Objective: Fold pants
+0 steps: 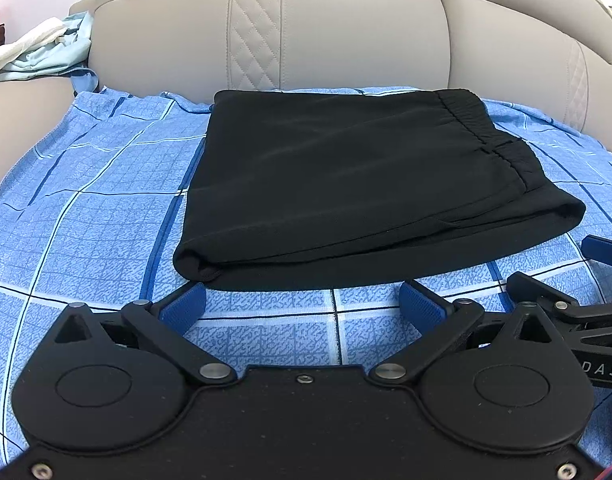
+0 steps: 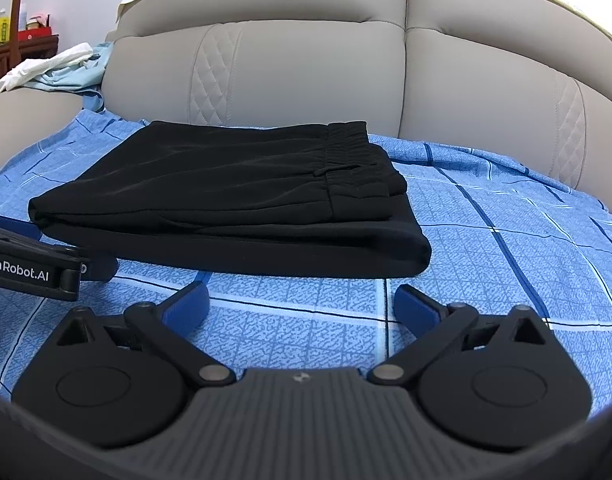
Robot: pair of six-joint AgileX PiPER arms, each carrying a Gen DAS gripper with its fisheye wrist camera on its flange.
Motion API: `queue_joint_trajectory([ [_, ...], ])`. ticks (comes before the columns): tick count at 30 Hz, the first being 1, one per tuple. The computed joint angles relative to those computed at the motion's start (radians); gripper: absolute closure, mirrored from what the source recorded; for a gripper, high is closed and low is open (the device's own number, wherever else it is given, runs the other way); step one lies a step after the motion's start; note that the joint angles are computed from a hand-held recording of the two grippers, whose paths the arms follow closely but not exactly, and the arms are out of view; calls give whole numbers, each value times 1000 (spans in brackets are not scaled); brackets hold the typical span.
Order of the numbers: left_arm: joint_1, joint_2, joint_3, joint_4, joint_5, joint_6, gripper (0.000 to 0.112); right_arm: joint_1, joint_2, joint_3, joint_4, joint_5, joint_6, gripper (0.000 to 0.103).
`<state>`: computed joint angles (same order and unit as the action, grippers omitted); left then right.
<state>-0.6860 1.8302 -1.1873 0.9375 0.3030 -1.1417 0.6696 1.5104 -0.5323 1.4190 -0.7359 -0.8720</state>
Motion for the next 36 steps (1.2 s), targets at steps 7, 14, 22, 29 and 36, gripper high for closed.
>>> queue_joint_trajectory([
  [7,-2,0,6,27,-5,-27,9,11,9,1,-2,-17,17,0],
  [14,-2,-3,17,67,-15,-66,9,12,9,0,-1,-19,17,0],
  [22,4,-8,26,74,-30,-60,9,12,9,0,-2,-19,18,0],
  [29,3,-8,28,87,-31,-72,9,12,8,1,-3,-19,19,0],
  [36,2,-8,29,97,-30,-81,9,15,11,2,-5,-21,23,0],
])
